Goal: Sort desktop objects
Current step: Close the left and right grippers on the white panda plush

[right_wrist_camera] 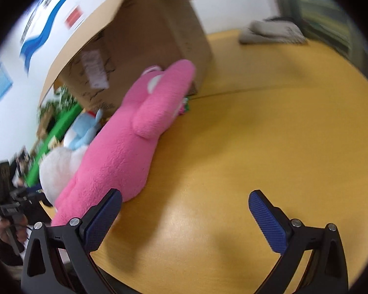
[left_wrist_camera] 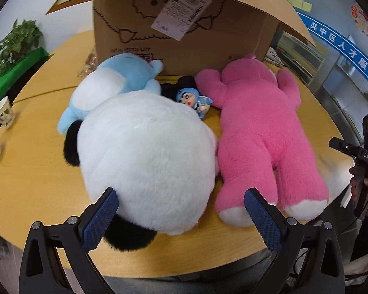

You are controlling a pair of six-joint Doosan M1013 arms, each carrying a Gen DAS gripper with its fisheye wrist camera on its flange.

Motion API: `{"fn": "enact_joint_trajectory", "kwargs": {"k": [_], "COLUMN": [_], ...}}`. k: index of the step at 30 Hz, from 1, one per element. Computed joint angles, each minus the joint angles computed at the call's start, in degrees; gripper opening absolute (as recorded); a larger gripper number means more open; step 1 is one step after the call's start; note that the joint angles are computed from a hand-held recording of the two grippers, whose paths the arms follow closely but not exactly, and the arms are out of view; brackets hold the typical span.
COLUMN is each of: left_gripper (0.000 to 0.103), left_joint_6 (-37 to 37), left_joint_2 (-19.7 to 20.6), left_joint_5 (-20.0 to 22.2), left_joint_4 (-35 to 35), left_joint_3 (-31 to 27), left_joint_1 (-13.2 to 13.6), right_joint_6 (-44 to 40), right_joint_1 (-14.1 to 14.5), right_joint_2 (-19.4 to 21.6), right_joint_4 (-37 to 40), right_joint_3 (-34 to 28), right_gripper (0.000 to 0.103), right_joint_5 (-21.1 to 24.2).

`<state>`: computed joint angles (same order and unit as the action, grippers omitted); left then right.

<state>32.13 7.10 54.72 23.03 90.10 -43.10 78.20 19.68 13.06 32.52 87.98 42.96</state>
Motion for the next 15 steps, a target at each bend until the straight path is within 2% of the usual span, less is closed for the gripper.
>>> {"fn": "enact_joint_trajectory", "kwargs": {"k": [5,10,15], "left_gripper": [0.103,0.103,0.103], "left_joint_6": [3.8,1.7,2.5], "left_joint_2": [-0.7,-3.4,-4.5], "left_joint_5": [-2.2,-4.7,-5.5], "left_joint_4": [-1.3,0.7,1.2], "left_joint_3": [0.0,2.7,4.2], "left_joint_1": [0.3,0.7,2.4], "right_joint_6": [1.4,1.4,3.2], "right_joint_1": [-0.3,2.4,5.1], "right_joint_2": [0.9,2.6,3.6], "right_joint_4": [5.7,4.3,0.9], "right_joint_3": [-0.4,-3.4,-6.2], "right_gripper": [0.103,0.103,0.103], "right_joint_5": [0.9,1.8,1.7]}}
